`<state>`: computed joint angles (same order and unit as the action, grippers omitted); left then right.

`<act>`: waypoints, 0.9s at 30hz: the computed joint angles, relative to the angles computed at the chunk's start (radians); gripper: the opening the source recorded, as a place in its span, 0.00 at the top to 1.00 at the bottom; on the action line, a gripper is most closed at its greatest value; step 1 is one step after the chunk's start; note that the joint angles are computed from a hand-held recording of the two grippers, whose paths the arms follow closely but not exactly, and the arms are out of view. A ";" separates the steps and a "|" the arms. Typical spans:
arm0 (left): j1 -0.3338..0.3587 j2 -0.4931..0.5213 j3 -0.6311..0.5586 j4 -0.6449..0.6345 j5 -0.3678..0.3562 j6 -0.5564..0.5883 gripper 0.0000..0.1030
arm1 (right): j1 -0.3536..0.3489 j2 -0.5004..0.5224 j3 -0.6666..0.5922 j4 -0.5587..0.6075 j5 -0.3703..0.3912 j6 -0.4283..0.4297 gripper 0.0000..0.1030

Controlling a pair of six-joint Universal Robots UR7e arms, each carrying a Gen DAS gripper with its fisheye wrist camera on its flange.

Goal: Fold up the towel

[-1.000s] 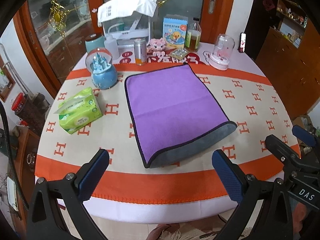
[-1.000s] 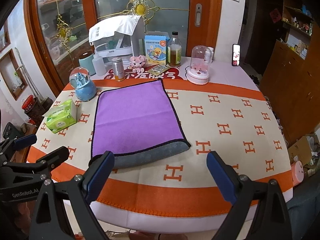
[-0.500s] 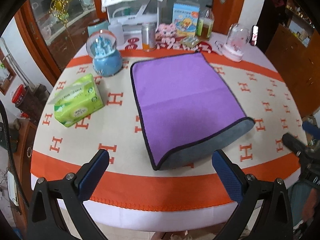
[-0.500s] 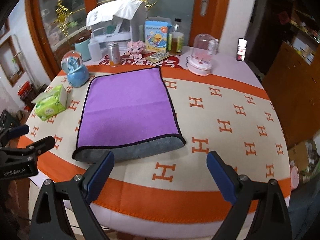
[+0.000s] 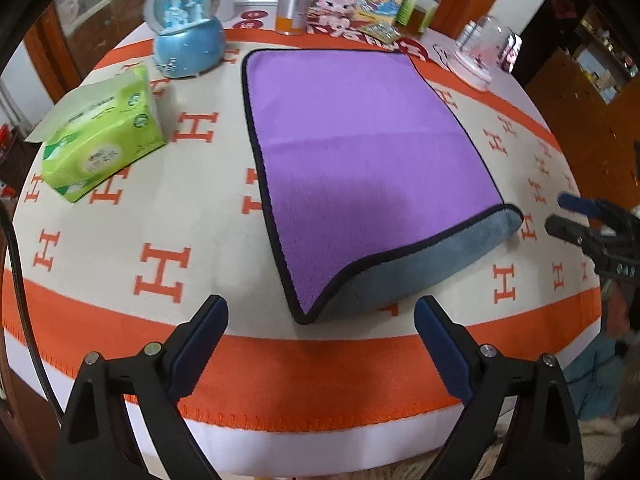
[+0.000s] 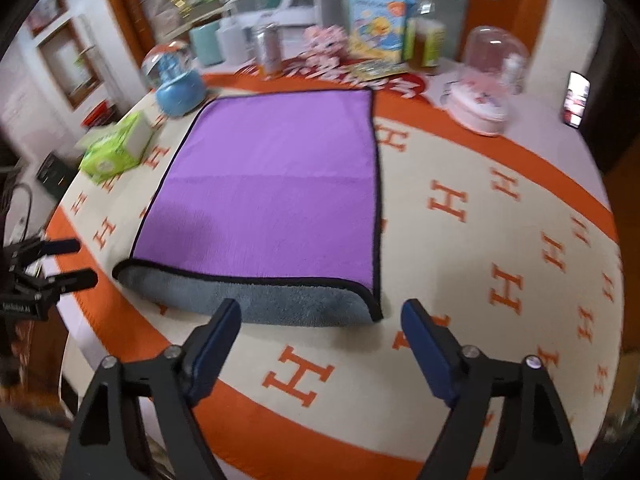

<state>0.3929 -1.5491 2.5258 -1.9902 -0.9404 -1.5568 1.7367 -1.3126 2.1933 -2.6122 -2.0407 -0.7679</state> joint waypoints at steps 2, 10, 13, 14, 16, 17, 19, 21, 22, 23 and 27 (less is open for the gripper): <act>0.016 0.018 0.000 -0.037 -0.007 0.043 0.13 | -0.014 0.022 -0.021 0.035 0.004 -0.049 0.29; 0.097 0.075 0.002 -0.212 -0.038 0.250 0.33 | -0.058 0.109 -0.115 0.173 0.004 -0.143 0.40; 0.124 0.104 -0.013 -0.246 -0.046 0.338 0.38 | -0.068 0.132 -0.150 0.227 0.007 -0.154 0.47; 0.129 0.107 -0.015 -0.252 -0.049 0.358 0.41 | -0.071 0.140 -0.162 0.247 0.011 -0.158 0.50; 0.141 0.116 -0.018 -0.282 -0.061 0.411 0.45 | -0.078 0.150 -0.185 0.289 0.023 -0.160 0.52; 0.146 0.117 -0.018 -0.295 -0.067 0.431 0.47 | -0.081 0.159 -0.200 0.313 0.026 -0.160 0.53; 0.166 0.128 -0.022 -0.329 -0.085 0.474 0.52 | -0.086 0.173 -0.219 0.342 0.027 -0.161 0.56; 0.184 0.131 -0.022 -0.353 -0.101 0.502 0.54 | -0.087 0.187 -0.234 0.366 0.018 -0.164 0.59; 0.192 0.131 -0.021 -0.364 -0.106 0.514 0.55 | -0.087 0.193 -0.239 0.372 0.013 -0.166 0.61; 0.198 0.131 -0.020 -0.373 -0.110 0.523 0.56 | -0.088 0.198 -0.245 0.381 0.010 -0.168 0.65; 0.223 0.113 -0.014 -0.382 -0.125 0.524 0.57 | -0.094 0.209 -0.265 0.416 0.006 -0.168 0.69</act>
<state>0.6160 -1.4361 2.5114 -2.3723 -1.0655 -1.0330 1.6426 -1.1036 1.9281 -2.1967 -2.0346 -0.9360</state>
